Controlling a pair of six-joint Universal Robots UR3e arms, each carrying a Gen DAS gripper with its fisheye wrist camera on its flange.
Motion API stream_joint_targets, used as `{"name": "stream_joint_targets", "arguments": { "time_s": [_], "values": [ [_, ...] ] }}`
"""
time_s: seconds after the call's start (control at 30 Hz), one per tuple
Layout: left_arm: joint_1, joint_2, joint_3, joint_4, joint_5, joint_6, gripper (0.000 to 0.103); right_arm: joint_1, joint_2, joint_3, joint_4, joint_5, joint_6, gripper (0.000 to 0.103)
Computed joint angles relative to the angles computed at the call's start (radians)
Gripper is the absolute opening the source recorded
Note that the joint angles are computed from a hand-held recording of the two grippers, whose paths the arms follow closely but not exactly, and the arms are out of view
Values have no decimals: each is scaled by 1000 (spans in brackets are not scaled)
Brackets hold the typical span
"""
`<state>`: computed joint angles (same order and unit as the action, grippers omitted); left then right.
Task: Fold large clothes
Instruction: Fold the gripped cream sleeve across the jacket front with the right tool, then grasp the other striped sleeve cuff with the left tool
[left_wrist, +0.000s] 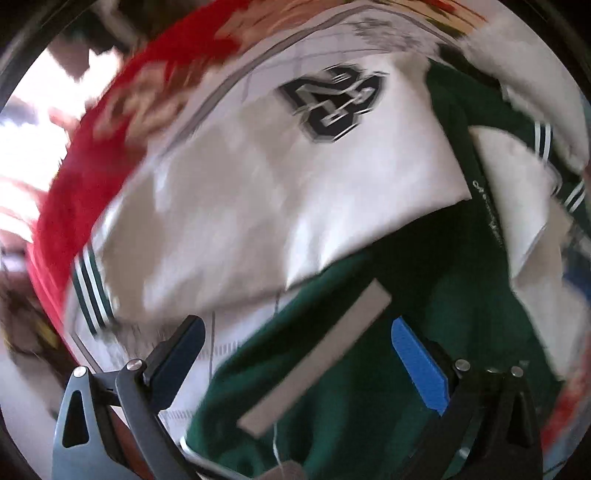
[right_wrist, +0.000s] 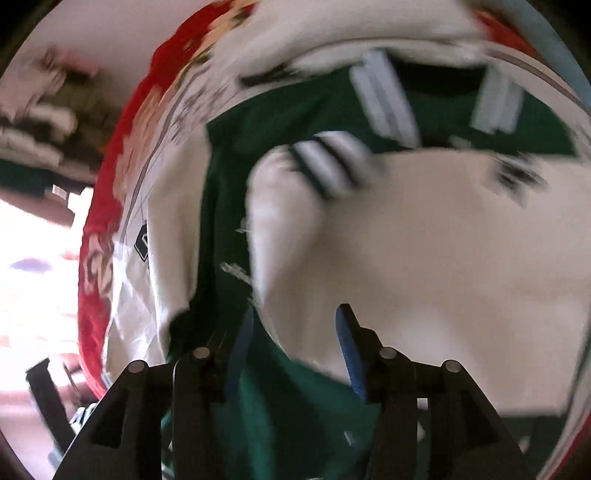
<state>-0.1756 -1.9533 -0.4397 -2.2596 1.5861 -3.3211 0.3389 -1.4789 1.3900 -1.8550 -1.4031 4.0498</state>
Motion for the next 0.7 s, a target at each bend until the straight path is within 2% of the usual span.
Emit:
{"name": "stream_joint_targets", "arguments": {
  "time_s": [0.07, 0.2, 0.27, 0.33, 0.43, 0.57, 0.6, 0.63, 0.67, 0.7],
  "values": [
    [106, 90, -117, -21, -91, 26, 103, 9, -125, 90, 47, -6, 91, 52],
    [316, 283, -469, 51, -201, 46, 103, 46, -262, 224, 46, 28, 280, 52],
    [435, 337, -603, 72, -284, 27, 101, 76, -280, 249, 63, 22, 332, 52],
    [539, 382, -735, 144, -357, -14, 101, 135, -243, 236, 57, -5, 408, 52],
    [583, 364, -795, 290, -347, -79, 96, 187, -153, 171, 46, -52, 481, 52],
    [599, 246, -719, 414, -304, -185, 94, 194, -41, 46, 65, -60, 464, 52],
    [591, 211, -681, 445, -277, -207, 90, 194, -1, -2, 72, -58, 444, 52],
    [572, 164, -617, 453, -229, -223, 75, 193, 25, -40, 90, -61, 429, 52],
    [554, 116, -548, 454, -183, -230, 66, 192, 62, -92, 113, -66, 414, 52],
    [540, 71, -483, 461, -145, -228, 50, 191, 85, -135, 133, -75, 401, 52]
  ]
}}
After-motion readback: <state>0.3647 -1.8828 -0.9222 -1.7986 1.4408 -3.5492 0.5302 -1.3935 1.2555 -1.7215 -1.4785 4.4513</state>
